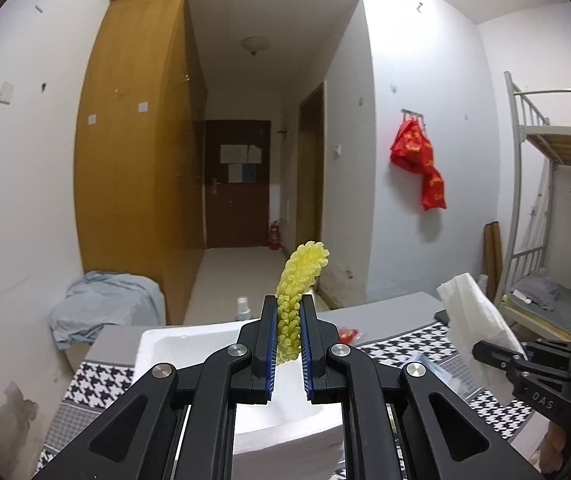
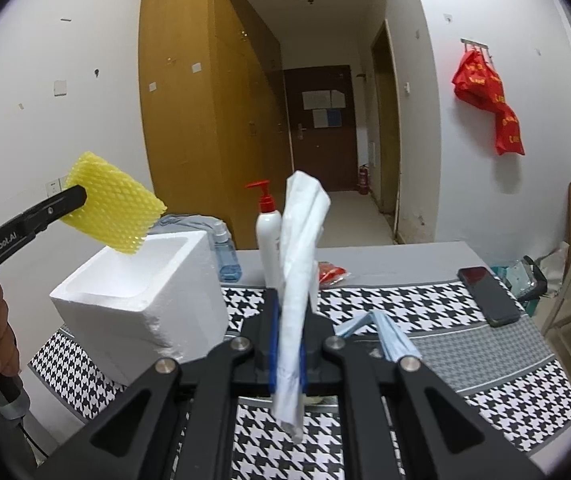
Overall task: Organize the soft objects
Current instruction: 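Carry the tissues in the right tool while the left tool carries the net toward the foam box, then lower the yellow net into the foam box and open the left tool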
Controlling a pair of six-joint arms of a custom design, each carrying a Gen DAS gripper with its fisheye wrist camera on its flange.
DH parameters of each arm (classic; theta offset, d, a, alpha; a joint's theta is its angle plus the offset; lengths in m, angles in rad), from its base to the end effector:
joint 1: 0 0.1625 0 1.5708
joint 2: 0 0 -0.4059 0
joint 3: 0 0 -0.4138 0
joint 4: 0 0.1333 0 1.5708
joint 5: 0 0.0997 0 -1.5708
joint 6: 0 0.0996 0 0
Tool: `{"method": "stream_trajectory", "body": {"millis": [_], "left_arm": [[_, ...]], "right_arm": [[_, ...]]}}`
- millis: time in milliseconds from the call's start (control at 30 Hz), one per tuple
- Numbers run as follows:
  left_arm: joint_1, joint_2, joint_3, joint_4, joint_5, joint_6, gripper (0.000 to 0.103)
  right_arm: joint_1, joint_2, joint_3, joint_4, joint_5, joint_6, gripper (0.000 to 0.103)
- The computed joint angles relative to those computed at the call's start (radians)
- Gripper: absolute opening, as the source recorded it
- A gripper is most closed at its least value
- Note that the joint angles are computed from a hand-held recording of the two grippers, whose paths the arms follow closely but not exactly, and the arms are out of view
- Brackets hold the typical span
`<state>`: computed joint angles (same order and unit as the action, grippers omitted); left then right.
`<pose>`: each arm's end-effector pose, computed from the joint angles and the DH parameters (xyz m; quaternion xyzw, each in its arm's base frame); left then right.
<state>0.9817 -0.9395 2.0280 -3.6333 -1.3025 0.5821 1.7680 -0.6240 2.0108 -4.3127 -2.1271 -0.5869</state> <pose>-0.1822 -0.5601 0.1521 0.4319 0.7645 -0.4642 0.1166 0.1789 -0.4834 0.0721 0.1272 -0.7581 0.5500 0.3266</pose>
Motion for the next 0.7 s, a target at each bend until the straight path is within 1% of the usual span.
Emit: {"method": "stream_trajectory", "body": {"millis": [333,400,433,467,500,533,567,600,667,700], "left_arm": [[0.019,0.018,-0.039,0.075,0.075,-0.034,0.012],[0.025,0.02,-0.044,0.089,0.086,-0.037,0.014],[0.027,0.02,-0.048,0.095,0.085,-0.039,0.027],[0.031,0.019,-0.049,0.097,0.084,-0.041,0.051],[0.035,0.018,-0.049,0.09,0.08,-0.042,0.064],[0.038,0.018,-0.049,0.078,0.076,-0.044,0.081],[0.041,0.019,-0.044,0.043,0.07,-0.043,0.087],[0.041,0.019,-0.042,0.029,0.069,-0.043,0.088],[0.044,0.016,-0.04,0.011,0.063,-0.035,0.097],[0.045,0.015,-0.038,0.001,0.062,-0.029,0.099]], "right_arm": [[0.004,0.01,-0.017,0.029,0.003,0.0,0.011],[0.006,0.015,-0.024,0.032,0.0,-0.001,0.011],[0.006,0.015,-0.025,0.034,0.001,-0.001,0.011],[0.006,0.016,-0.026,0.037,0.0,0.001,0.011],[0.007,0.017,-0.029,0.039,-0.001,0.002,0.011],[0.008,0.018,-0.032,0.041,-0.004,0.001,0.011],[0.009,0.021,-0.036,0.042,-0.007,0.0,0.011],[0.01,0.022,-0.039,0.044,-0.007,0.0,0.011],[0.012,0.026,-0.045,0.049,-0.008,0.001,0.011],[0.013,0.027,-0.048,0.052,-0.009,0.001,0.011]]}}
